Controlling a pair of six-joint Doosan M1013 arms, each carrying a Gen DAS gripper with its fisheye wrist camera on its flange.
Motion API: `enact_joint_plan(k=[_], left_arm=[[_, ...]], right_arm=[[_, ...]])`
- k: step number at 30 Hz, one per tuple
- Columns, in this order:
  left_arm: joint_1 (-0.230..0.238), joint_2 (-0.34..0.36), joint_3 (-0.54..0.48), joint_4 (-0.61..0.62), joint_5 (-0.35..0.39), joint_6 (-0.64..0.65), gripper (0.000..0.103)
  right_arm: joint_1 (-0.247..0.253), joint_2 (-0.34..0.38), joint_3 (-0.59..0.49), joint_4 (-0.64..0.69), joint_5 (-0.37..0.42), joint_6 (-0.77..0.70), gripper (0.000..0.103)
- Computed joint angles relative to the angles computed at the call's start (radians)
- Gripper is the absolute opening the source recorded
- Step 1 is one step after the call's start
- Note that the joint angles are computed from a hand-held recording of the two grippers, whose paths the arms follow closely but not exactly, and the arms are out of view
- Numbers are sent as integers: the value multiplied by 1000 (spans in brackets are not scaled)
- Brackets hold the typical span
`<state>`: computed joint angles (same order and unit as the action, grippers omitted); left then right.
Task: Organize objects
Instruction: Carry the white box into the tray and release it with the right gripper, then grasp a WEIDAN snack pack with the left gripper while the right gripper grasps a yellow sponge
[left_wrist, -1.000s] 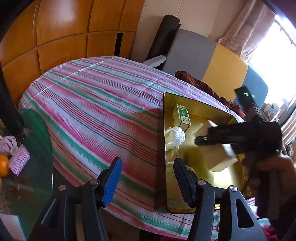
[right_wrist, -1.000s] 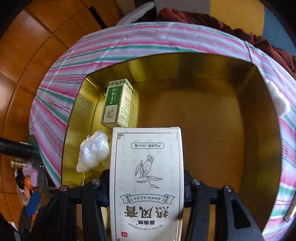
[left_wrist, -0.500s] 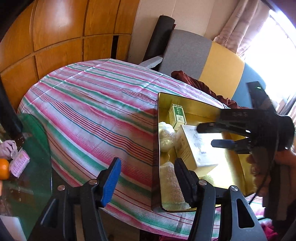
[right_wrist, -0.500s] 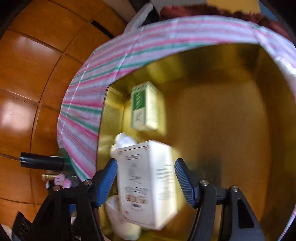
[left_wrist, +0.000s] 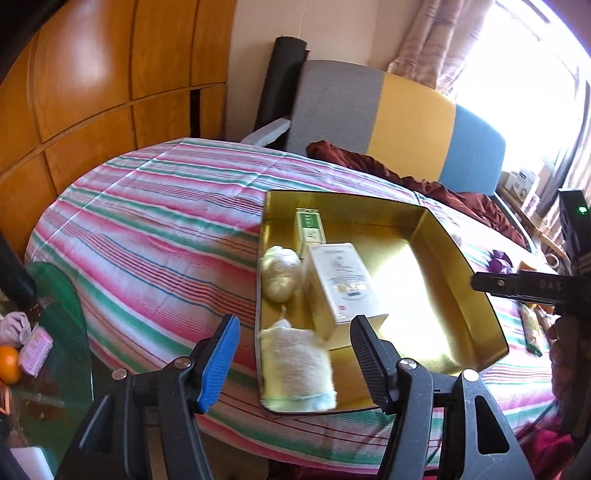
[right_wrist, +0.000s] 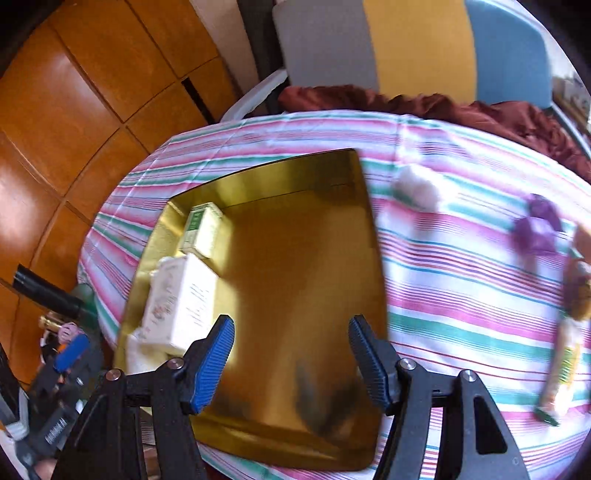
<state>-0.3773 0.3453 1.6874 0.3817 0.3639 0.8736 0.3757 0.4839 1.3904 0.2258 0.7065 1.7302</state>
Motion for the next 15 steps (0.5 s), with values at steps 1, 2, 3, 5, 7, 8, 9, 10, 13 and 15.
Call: enact_joint_plan(k=[1,2,3,5,7,8,9,10,13,15], left_arm=[[-3,1,-3,-5,2,10,63],[-7,1,-4,-6,3,16,63],[-11,2,-7,-11,3,29,63],[-21,3,-12,-13,4,43,63],[-30,7,-22,-27,6,70,63],[-35,8,-26,-35,6,84,63],[-40,10,-32,-49,6,108,64],[-44,14,-38,-61,8,127,65],[-57,25,-57,-102,16,193,65],[-67,32,-69,-133,23,241,65]], right_arm=[[-7,-11,17,-11,-10,12,66],[-15,-22,34,-20,-19,27,66],[-24,-32,51,-24,-29,39,66],[-42,-51,80,-44,-41,69,66],[-65,-71,111,-80,-54,115,66],[-76,-81,123,-97,-56,140,66],[-89,-88,136,-116,-59,170,66],[-104,-98,151,-131,-62,196,66],[-150,-124,188,-185,-59,289,66],[-180,-140,206,-246,-49,373,66]])
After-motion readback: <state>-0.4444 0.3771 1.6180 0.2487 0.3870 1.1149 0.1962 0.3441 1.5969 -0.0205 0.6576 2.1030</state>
